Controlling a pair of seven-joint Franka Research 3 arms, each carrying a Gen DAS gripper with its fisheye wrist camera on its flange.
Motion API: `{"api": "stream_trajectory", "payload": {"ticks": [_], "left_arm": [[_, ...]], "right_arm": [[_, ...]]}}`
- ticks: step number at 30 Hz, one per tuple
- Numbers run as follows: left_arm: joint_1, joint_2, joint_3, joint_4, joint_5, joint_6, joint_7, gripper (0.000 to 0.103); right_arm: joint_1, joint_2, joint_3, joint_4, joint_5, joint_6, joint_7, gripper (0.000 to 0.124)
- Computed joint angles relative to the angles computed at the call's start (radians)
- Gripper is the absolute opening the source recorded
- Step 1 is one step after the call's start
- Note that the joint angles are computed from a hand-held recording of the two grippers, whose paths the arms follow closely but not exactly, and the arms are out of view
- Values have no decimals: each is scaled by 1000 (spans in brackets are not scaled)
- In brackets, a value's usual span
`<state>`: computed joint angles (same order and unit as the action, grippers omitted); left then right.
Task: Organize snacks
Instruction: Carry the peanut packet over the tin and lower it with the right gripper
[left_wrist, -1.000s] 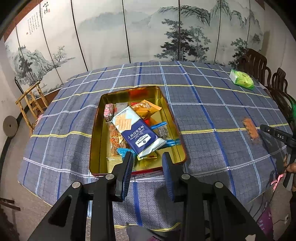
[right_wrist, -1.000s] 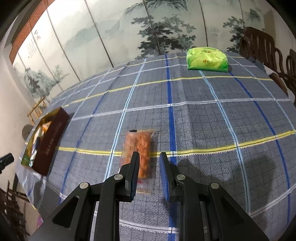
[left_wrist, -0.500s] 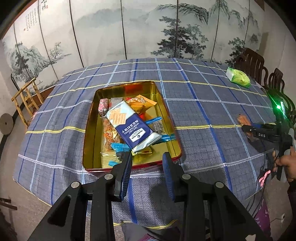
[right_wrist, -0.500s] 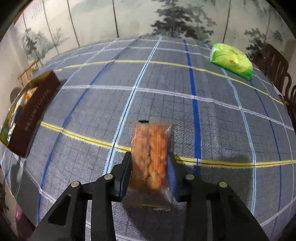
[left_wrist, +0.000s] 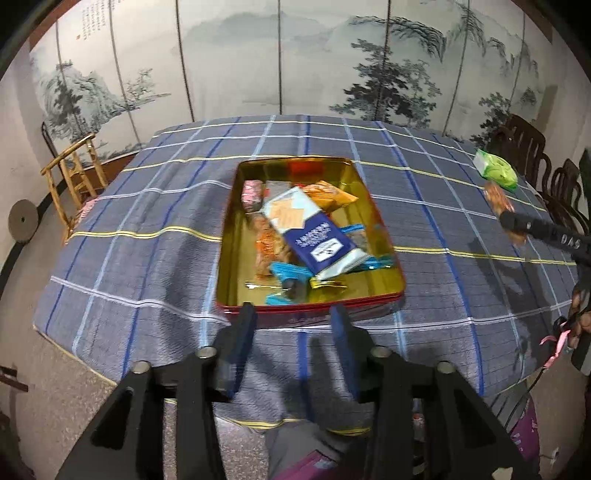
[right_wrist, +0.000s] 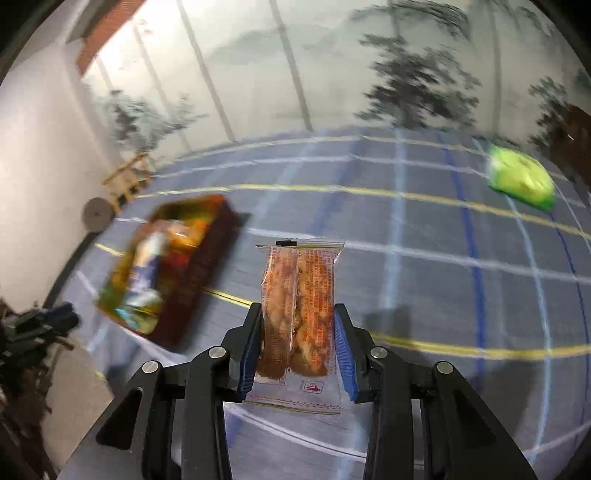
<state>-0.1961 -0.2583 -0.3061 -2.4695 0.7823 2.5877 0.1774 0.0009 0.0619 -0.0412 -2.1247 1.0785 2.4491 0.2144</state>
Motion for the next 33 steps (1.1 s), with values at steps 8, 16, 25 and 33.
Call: {"api": "stream_trajectory", "payload": {"ticks": [8, 16, 25, 33], "left_arm": [[4, -51, -12, -29, 28, -34, -32, 50], [25, -80, -14, -46, 48, -47, -54, 64], [48, -69, -15, -39, 95, -53, -76, 74], [52, -57, -2, -37, 116, -47, -84, 74]], "right_arm": [[64, 2, 44, 31, 24, -89, 52, 38], [131, 82, 90, 106, -36, -61, 136, 38], [161, 172, 128, 178, -103, 5, 220, 38], [158, 216, 148, 212, -155, 31, 271, 38]]}}
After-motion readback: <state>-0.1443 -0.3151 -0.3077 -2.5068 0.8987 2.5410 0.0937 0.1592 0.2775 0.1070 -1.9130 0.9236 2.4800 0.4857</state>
